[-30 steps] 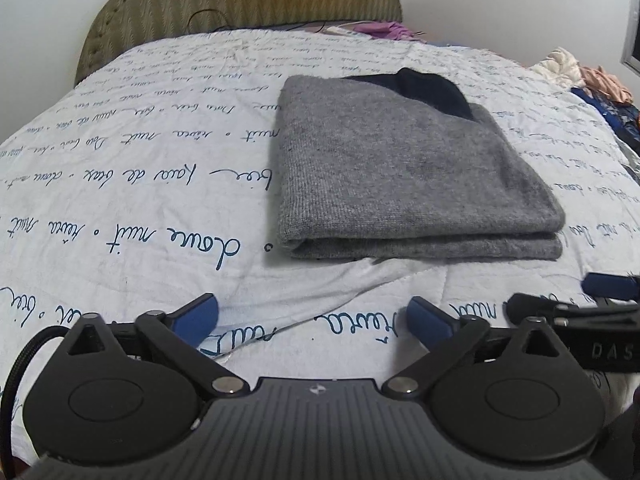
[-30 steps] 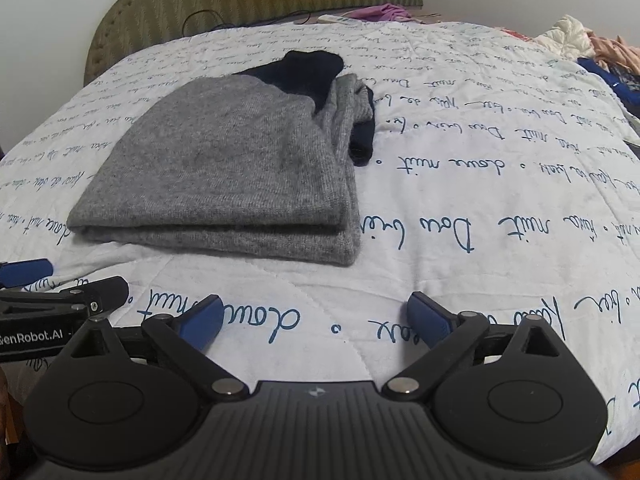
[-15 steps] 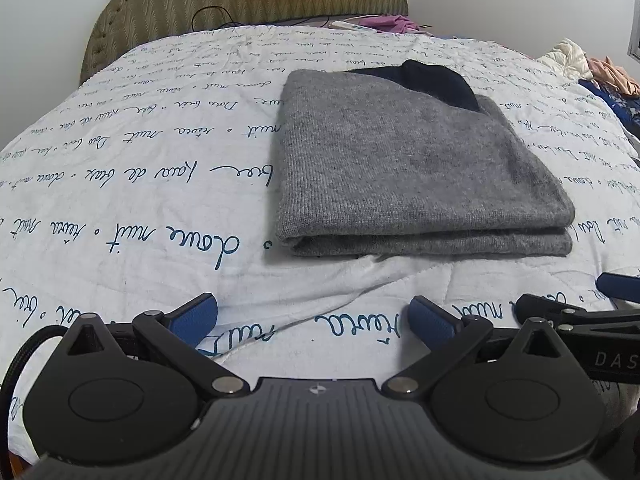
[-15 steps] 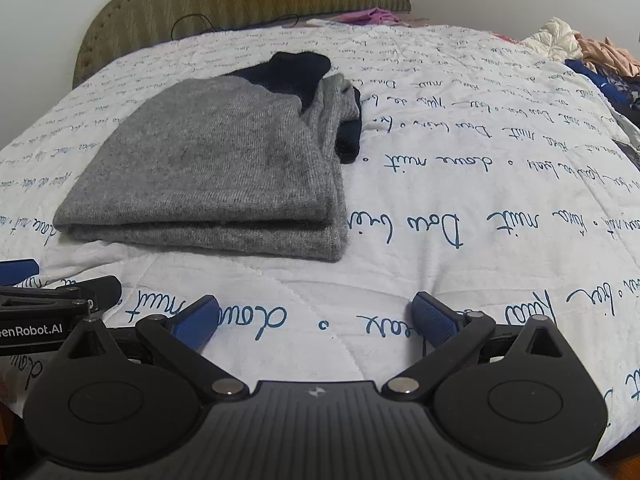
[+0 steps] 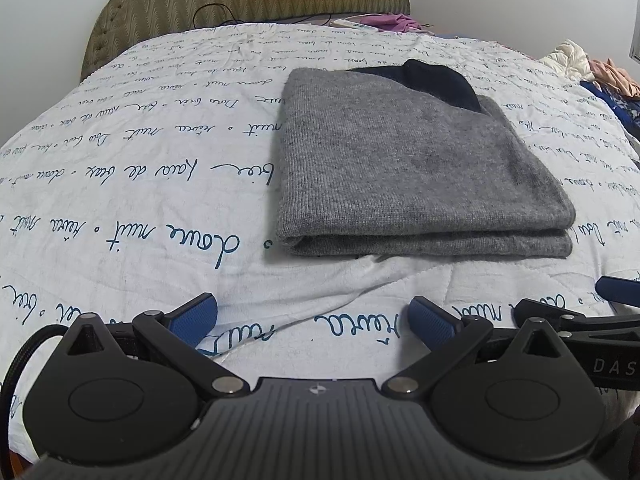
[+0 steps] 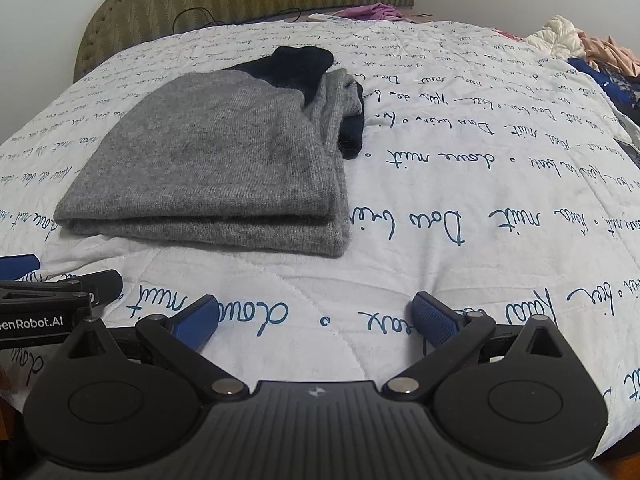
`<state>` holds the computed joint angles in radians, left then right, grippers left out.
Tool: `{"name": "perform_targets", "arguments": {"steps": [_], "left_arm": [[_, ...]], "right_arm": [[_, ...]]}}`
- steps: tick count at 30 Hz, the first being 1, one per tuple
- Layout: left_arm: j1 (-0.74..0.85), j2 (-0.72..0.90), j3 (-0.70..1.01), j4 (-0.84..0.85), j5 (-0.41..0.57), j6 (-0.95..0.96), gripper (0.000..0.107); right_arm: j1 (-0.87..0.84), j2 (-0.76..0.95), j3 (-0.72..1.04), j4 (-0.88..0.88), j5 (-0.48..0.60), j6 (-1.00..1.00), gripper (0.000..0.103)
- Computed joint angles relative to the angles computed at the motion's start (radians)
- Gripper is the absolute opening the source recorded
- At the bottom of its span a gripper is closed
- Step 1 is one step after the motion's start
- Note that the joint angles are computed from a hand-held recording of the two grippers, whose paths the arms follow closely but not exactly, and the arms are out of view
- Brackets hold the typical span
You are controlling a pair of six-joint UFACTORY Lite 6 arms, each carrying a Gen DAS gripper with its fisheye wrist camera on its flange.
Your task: Fold small clothes
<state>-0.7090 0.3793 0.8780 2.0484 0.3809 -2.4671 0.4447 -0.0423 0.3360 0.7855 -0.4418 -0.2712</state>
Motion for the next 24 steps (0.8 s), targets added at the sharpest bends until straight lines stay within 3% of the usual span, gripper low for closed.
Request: {"name": "perform_targets", "arguments": {"steps": [24], "left_arm": [[0.014, 0.005, 0.028, -0.075, -0.041, 0.083, 0.103]], "right_arm": [[-0.006, -0.005, -0.002, -0.011, 0.009, 0.004, 0.103]]}}
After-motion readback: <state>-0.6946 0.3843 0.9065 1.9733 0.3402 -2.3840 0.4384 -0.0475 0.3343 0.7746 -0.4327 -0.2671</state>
